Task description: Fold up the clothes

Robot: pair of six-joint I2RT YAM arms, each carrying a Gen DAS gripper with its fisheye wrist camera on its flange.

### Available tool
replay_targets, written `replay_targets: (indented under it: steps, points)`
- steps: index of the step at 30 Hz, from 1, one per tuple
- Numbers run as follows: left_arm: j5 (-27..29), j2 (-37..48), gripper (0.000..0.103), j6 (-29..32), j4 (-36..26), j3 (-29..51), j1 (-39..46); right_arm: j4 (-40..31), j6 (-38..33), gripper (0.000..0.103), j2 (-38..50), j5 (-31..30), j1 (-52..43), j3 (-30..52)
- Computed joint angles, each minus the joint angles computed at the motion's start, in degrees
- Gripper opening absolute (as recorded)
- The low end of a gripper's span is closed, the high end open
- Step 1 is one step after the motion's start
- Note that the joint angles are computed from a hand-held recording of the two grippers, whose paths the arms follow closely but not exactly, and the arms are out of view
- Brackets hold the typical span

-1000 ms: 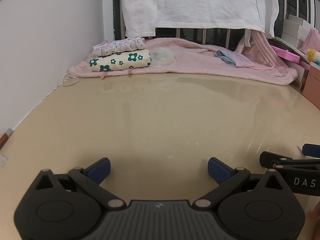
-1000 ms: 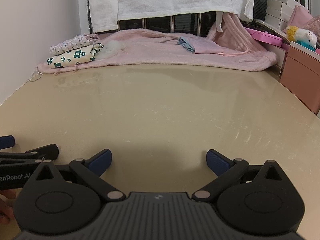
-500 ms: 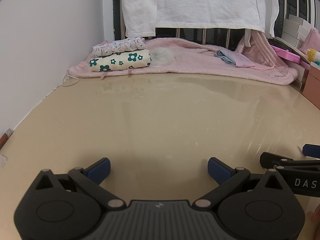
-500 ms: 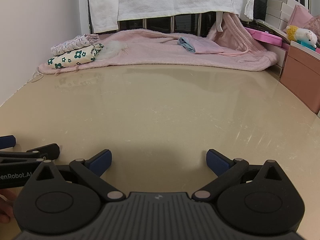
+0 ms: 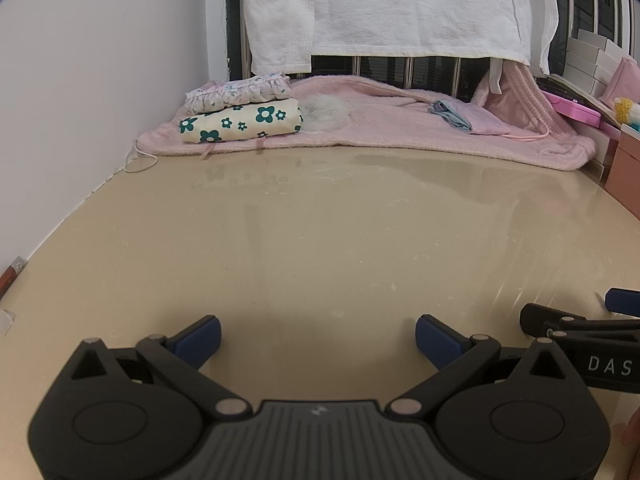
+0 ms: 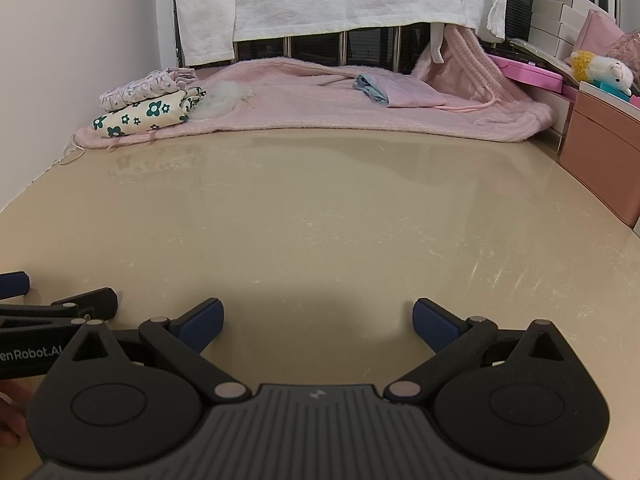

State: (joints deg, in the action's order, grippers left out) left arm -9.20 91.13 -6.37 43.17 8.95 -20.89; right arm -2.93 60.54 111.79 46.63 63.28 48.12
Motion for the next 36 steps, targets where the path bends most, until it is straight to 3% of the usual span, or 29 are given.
replay_targets:
  steps: [24,27,31,32,34,36]
  points:
    - [1.1,0.1,0.103,0.8,-0.1,0.2,0.4,-2.8,2.7,0.103,0.5,0.6,0.5,1.2]
    - [10.1,-5.2,0.101,1.8,-14.0,6.5,4.1,-0.9,2.0,0.103,-0.6,1.6,0.5,-0.5]
    - [19.0,-3.6,0.103,-4.7,-20.7,19.7,5.1,15.6,-11.8,0.103,-8.6,1.1,-6.3,-10.2]
    - [19.5,-0.1,0.103,-6.1,-22.4,25.5,4.2,21.5,-17.2,0.103,-10.7,-0.8,-9.9,-12.8]
    - [17.2,9.5,0.103,-9.5,-26.4,39.6,1.6,33.1,-29.8,0.103,-12.8,-10.6,-21.4,-15.8]
    - [15.5,18.8,0.103,-12.5,-30.0,54.0,-0.3,37.1,-35.8,0.103,-10.1,-20.0,-34.0,-12.6]
